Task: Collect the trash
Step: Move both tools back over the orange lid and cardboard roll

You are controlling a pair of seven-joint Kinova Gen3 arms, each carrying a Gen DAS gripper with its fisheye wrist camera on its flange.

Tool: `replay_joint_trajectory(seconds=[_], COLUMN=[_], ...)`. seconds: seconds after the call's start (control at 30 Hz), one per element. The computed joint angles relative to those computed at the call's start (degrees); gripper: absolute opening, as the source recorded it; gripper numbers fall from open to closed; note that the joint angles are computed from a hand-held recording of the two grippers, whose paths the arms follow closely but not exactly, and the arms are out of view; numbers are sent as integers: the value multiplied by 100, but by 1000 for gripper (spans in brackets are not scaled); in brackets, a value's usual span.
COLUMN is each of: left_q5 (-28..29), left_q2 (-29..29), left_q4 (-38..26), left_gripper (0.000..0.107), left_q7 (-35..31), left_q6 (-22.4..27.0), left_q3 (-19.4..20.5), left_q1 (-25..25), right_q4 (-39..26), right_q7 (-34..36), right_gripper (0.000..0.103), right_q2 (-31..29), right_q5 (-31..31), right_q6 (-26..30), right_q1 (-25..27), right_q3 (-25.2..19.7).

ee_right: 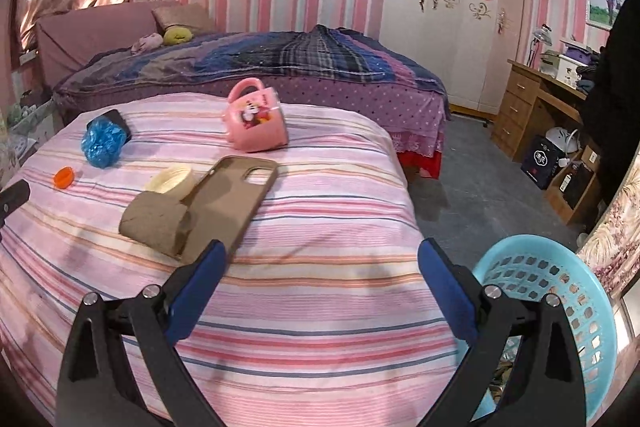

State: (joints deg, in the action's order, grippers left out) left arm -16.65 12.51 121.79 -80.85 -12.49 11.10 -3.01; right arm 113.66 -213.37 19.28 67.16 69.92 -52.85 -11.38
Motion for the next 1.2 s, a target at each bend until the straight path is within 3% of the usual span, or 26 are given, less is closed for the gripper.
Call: replay_joint_trajectory(seconds=[0.1,0.27,0.4,0.53,0.73,0.97,1.07,1.2], left_q5=[-25,-445,-352,-394,109,458,503,653], left_q2=[57,144,212,298,341,446,466,471], left_q4=[-65,-206,-334,-472,-550,-728,-746,-767], left_gripper=[97,97,97,97,97,97,97,97], left_q7=[-27,421,434,593,127,-175,-214,-397], left_q6=[52,192,262,417,441,683,711,785], left_q3=[-31,491,332,617,-15,-1,287,121], left_q1=[-82,-824,-801,-1153,-602,-593,-867,-693], right_q4=[-115,-332,-591,-927,-1083,-1026,-1071,-1048], right_q7=[55,341,619,1009,1025,1007,1127,1189], right_gripper=[94,94,94,94,94,94,94,94], right_q2=[61,65,114,240,376,412,504,530], right_q5=[42,111,234,318,458,252,143,83], right_q6=[31,-106,-157,-188,-505,-1041,-984,-1107], right_q1=[-34,47,61,92,98,203,158,159], right_q3=[4,57,119,220,354,451,472,517])
